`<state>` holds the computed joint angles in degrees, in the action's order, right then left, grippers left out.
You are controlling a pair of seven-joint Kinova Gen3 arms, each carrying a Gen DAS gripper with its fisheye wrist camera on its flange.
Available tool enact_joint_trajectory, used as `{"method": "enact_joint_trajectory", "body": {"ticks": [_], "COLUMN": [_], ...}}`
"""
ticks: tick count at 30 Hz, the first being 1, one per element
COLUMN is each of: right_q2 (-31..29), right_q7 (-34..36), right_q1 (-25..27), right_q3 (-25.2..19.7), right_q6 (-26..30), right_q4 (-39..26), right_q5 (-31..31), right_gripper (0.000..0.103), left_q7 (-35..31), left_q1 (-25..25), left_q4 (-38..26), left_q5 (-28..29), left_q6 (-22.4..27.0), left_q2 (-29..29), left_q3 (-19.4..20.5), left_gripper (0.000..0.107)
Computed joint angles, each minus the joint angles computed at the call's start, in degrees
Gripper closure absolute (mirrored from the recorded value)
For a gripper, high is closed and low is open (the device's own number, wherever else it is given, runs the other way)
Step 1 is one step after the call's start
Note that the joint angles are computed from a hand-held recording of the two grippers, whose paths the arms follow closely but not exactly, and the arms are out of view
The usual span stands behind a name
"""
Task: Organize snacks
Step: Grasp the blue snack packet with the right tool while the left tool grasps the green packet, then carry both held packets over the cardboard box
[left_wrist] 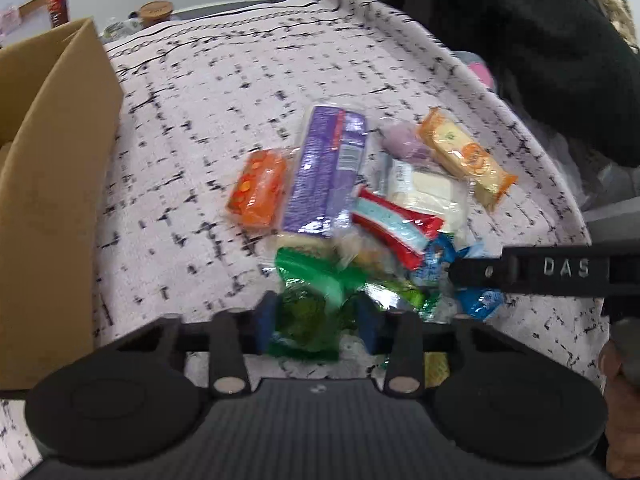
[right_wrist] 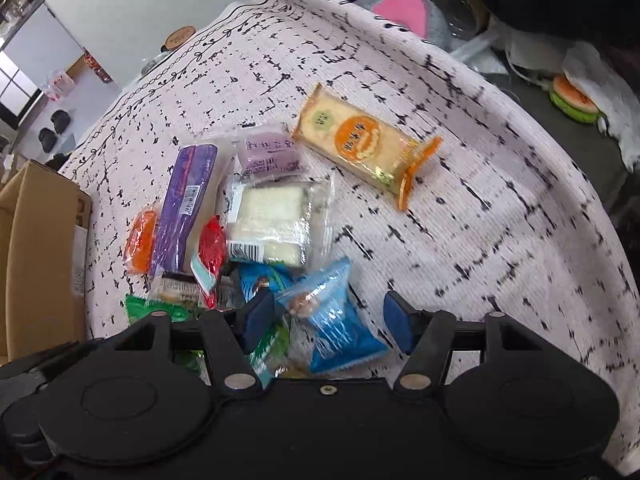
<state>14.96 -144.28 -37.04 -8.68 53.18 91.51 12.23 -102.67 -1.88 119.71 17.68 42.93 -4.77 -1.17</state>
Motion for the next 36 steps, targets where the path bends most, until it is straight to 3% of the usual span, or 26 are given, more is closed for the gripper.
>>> {"method": "enact_joint_trajectory", "body": {"ticks": [1, 4, 5, 20, 36], "right_q2": [0.24, 0.22, 0.02, -8.54, -12.48], "right_q7": [0.60, 1.90, 1.83, -1.04, -15.72], "right_q1": [0.22, 0.35, 0.11, 0.40, -3.57], "right_q3": [-0.17, -0.36, -0.26, -2.71, -6.96], "right_q6": [-0.09, -0.51, -0.37, -9.56, -9.85], "right_q4": [-0.16, 0.03, 0.10, 5.80, 7.50], "right_q5": [-0.40, -1.02, -0.62, 0.46, 14.56], "right_gripper": [0.057, 0.066, 0.076, 0.080, 0.081], "left_q7": [1.39, 2.25, 2.08, 5.85, 8.55], "left_q1": [0.65, -0.38, -0.36, 0.31, -0.14], "left_q4": [-0.33, -0.56, -0.60, -4.60, -6.90], "left_q5": [-1.02, -1.30, -1.26, -3.21, -6.54], "left_q6": [0.39, 0.89, 1.00, 7.92, 11.95], "left_q2": [0.07, -1.01, -1.60, -10.78, -17.33], "left_q3": [-0.42, -0.04, -0.19, -1.41, -3.51], "left_gripper": [0.077, 0.079, 0.079, 0.079, 0.079]}}
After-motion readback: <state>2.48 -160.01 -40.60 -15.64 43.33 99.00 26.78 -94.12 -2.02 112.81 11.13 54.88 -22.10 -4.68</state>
